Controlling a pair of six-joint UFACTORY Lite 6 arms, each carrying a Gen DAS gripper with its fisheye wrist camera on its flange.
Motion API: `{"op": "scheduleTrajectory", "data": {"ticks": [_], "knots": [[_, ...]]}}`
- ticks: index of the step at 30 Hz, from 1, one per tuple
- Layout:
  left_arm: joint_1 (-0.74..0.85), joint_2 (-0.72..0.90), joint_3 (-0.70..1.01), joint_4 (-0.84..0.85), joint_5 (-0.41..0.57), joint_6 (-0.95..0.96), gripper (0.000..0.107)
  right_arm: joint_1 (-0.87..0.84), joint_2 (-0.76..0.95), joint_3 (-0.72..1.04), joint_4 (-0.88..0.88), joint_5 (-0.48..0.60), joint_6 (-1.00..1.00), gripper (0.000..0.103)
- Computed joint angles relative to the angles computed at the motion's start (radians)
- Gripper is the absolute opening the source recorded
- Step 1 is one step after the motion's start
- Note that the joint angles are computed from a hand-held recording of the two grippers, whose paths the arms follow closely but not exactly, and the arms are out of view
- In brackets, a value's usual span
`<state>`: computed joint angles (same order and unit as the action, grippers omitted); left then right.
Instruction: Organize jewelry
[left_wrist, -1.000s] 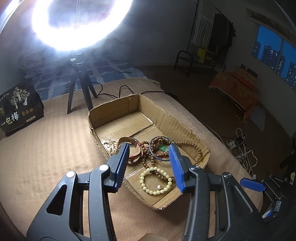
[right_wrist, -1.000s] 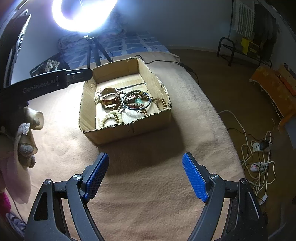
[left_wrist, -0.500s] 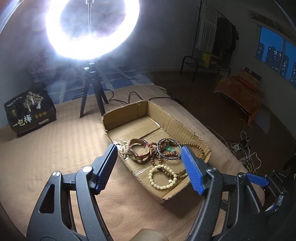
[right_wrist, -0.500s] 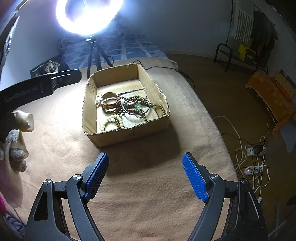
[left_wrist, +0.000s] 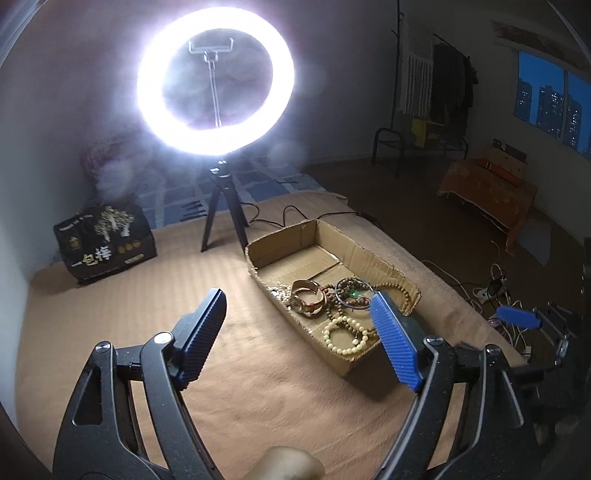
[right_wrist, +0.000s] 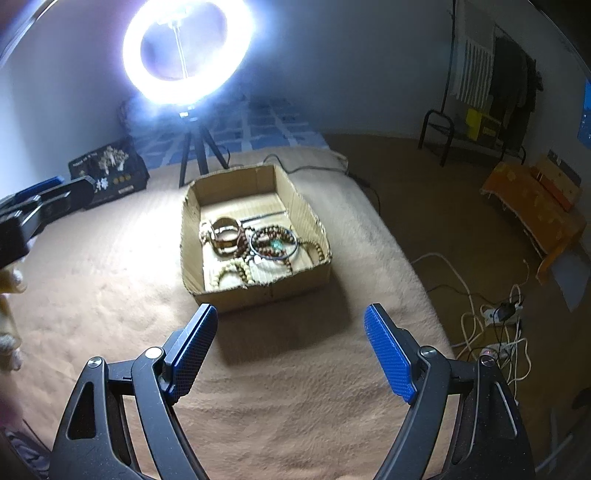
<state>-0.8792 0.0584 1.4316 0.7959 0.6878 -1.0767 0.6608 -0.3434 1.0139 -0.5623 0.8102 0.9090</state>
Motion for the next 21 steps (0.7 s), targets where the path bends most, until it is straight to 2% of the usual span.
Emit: {"op": "scheduleTrajectory", "data": {"ticks": [4, 9, 11, 21], "knots": [[-0.061, -0.075, -0.047, 0.053, 0.075, -0.042, 0.094, 0.045, -0.005, 0.027, -0.043, 0.03, 0.044, 0.082], [-0.15, -0.142, -0.091, 0.116, 0.171, -0.085, 0.096, 0.1, -0.005, 0.056, -0.094, 0.073, 0.094, 0.082], [-0.186, -0.164, -0.112, 0.152, 0.206, -0.123, 0.103, 0.125, -0.002, 0.068, -0.119, 0.089, 0.119, 0.082], [-0.266, -0.265, -0.24, 0.193, 0.272, -0.278, 0.103, 0.204, 0.008, 0.071, -0.225, 0.136, 0.227, 0.082]]}}
